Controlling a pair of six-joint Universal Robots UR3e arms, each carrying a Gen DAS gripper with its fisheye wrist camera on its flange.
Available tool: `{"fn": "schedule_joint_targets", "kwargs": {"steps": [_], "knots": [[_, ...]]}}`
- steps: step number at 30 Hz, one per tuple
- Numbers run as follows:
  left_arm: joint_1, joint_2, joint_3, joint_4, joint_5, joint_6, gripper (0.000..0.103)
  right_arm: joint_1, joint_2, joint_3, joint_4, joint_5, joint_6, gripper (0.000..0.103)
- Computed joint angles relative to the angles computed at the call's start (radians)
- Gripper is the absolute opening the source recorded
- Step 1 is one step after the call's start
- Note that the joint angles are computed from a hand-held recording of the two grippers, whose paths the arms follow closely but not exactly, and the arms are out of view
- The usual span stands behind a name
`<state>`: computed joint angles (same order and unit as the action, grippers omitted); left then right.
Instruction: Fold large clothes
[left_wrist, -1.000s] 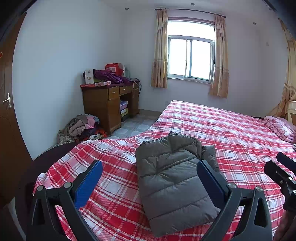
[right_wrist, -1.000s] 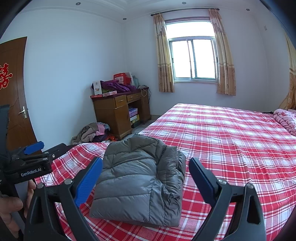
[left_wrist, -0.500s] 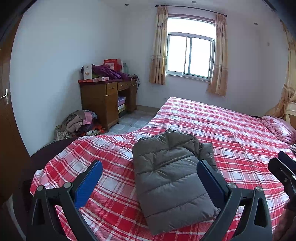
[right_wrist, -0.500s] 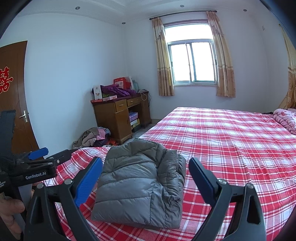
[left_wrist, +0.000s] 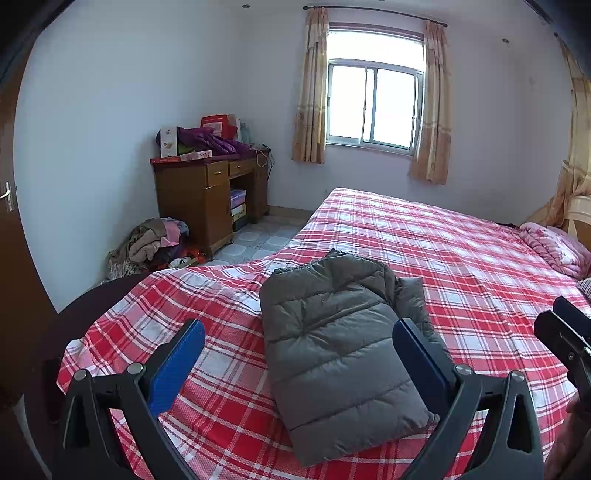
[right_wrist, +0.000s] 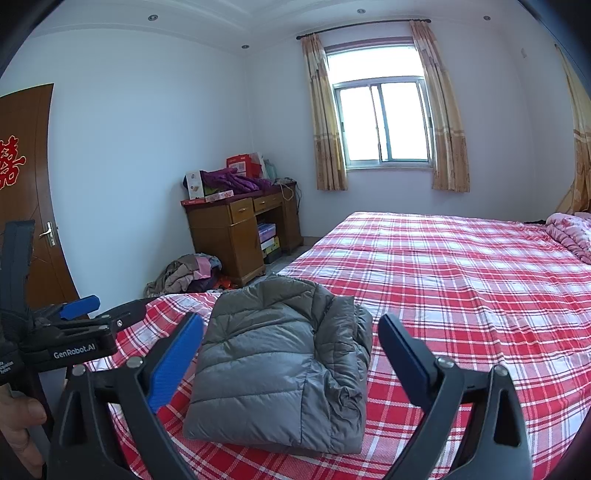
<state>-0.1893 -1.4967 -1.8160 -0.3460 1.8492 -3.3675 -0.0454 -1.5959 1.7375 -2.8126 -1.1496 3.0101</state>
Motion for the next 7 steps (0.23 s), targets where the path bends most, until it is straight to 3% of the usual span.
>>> {"fn": "schedule_joint_targets", "kwargs": {"steps": [7], "knots": [[-0.022, -0.021, -0.006, 0.04, 0.012, 0.025, 0.102, 0.001, 0.0, 0.006, 0.009, -0.001, -0.003, 0.097]]}}
